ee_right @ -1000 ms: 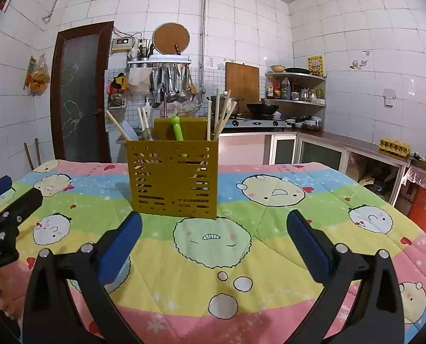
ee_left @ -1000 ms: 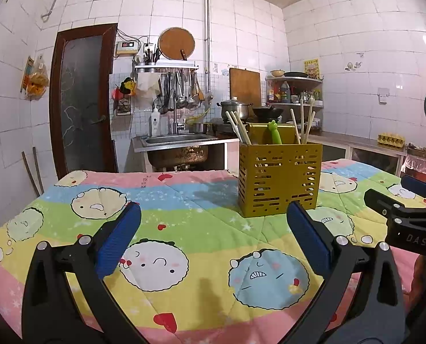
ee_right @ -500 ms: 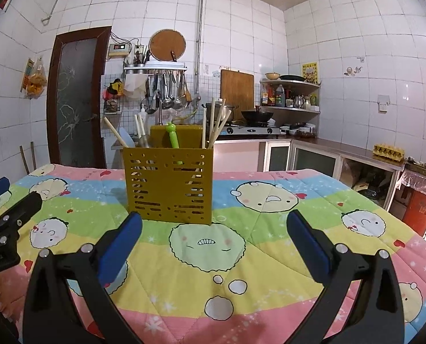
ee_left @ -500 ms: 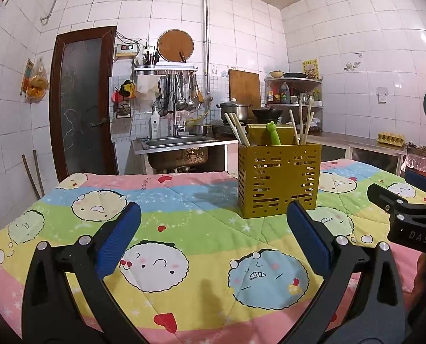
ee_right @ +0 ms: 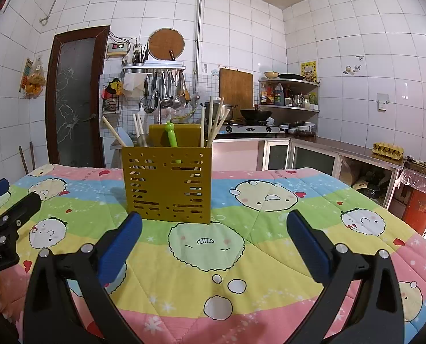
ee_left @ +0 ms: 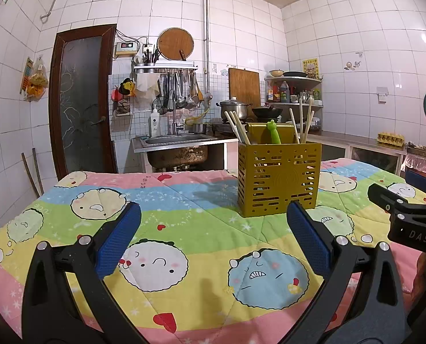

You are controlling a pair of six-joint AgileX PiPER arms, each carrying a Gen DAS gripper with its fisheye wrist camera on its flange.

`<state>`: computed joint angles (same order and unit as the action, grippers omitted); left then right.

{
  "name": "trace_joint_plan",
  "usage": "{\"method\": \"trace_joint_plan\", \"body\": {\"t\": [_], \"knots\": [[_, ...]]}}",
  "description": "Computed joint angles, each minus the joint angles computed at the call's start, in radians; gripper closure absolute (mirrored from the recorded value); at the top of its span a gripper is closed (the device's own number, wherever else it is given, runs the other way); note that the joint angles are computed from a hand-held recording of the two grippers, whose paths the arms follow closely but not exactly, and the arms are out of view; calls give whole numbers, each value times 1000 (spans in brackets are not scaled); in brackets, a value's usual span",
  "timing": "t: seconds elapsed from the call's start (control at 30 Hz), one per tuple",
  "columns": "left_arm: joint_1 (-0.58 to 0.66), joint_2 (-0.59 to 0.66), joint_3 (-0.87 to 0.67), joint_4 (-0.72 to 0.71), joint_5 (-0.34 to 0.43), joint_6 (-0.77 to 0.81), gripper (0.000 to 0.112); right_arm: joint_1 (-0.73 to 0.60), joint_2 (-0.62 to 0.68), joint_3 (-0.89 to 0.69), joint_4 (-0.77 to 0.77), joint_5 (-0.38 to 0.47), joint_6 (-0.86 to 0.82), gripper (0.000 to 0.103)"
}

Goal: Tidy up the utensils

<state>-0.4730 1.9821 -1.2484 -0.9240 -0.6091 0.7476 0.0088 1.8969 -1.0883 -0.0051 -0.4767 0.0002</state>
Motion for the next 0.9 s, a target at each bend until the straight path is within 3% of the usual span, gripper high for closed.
{"method": "trace_joint_plan", "body": {"t": [0.9], "knots": [[-1, 1, -2, -2, 1, 2, 14, 0, 1, -2, 10, 2, -9, 5]]}}
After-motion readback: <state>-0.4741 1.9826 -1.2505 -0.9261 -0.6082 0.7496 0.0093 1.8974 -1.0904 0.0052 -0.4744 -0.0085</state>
